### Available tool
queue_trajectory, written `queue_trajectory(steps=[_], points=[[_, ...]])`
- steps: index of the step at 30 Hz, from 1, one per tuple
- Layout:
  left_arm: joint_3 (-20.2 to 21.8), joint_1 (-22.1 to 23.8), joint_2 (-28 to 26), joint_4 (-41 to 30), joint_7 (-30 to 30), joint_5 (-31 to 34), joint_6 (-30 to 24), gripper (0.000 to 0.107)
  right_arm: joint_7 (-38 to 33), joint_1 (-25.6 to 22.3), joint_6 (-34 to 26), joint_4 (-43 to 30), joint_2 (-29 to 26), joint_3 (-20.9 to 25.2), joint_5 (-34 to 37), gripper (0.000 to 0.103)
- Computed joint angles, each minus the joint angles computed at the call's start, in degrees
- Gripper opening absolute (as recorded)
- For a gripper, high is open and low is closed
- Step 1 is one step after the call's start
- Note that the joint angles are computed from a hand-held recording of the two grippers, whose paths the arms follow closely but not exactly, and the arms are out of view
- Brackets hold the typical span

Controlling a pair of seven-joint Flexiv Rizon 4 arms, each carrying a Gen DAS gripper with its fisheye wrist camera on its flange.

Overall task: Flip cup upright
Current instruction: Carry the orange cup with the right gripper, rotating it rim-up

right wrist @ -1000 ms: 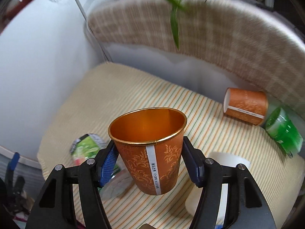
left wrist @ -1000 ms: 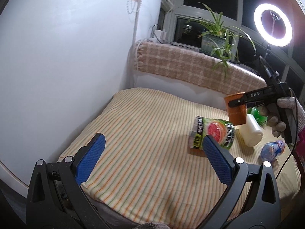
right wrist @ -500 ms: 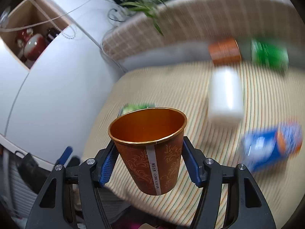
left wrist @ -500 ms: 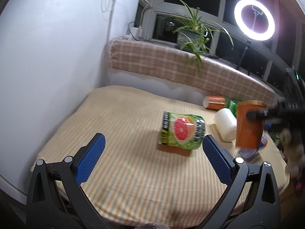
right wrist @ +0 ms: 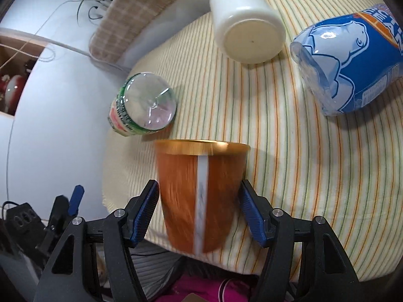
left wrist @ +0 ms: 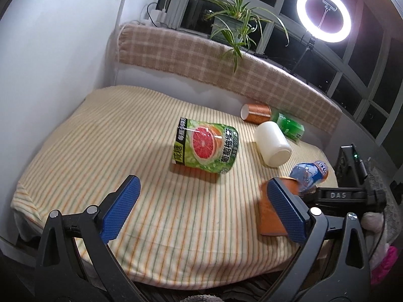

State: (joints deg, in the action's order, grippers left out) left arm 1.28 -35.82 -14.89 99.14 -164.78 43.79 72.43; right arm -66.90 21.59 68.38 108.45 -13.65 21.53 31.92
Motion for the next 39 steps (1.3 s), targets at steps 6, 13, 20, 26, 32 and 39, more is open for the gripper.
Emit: queue_trajectory(steps=[6,13,20,26,32,39], points=[[-2.2,3.0,-1.7,2.0,7.8,-9.3,4.9,0.097,1.0,1.3,2.6,1.4,-0.1,-0.5,-4.0,0.069],[-15.1,13.5,-4.9,6.6,30.3,-30.8,12.3,0.093,-2.8,0.0,7.3,5.9,4.8,1.1,-1.2,0.077],[-38.2,28.3,-11.8,4.9,56.3,-49.4,7.3,0.083,6.9,2.5,18.0,18.4,13.3,-1.0,-2.7,0.077],[-42.5,29.4,-18.2,-2.2,65.0,-58.1,-4.1,0.083,25.0,0.3,23.0,30.0,19.4,-1.0,-15.7,0.077],[-38.2,25.2,-20.7,-7.0,66.9,-62.1,-8.9,0.083,30.3,3.1,24.5,34.2,21.9,-4.6,-18.9,0.077],[-31.7,19.9,-21.9,-10.1,67.9,-65.2,-12.2,0.081,32.5,5.4,25.8,35.8,22.3,-7.3,-20.9,0.077]])
